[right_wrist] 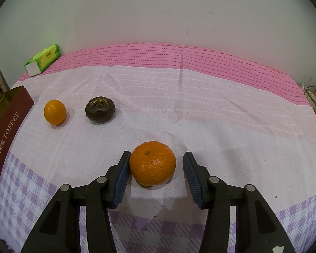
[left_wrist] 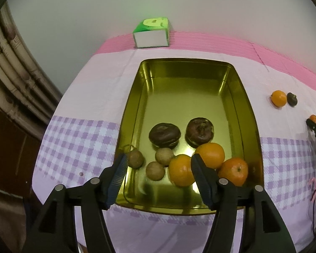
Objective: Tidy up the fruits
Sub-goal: 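Open the left gripper to release the orange into the tray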
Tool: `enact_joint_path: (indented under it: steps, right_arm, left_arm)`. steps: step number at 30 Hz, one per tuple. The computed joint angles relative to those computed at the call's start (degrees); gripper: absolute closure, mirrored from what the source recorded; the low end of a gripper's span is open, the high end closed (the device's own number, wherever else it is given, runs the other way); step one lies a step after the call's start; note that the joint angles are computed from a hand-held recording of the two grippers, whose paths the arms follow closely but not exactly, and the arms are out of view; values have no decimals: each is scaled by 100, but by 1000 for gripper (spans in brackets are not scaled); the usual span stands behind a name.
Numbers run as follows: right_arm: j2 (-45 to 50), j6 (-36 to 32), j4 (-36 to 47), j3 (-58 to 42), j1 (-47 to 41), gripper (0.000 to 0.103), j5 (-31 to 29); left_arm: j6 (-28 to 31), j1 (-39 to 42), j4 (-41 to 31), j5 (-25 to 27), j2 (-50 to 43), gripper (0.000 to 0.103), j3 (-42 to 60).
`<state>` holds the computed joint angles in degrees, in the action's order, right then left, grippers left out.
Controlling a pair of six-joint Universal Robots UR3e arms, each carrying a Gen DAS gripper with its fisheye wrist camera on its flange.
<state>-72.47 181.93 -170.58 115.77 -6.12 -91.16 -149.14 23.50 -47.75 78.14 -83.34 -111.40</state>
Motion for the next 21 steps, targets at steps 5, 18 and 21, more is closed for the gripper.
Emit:
enact_joint_path:
  steps: [5, 18, 21]
  right_arm:
    - [-49, -35, 0, 41, 28, 60, -35]
    - [-45, 268, 439, -248, 229, 66, -268]
    - [-29, 340, 603, -361, 261, 66, -313]
  left_arm:
    - [-3, 22, -52, 47, -17, 38, 55]
    - [-155, 230, 74, 104, -62, 27, 124]
    - [-204, 369, -27, 10, -95, 27, 174]
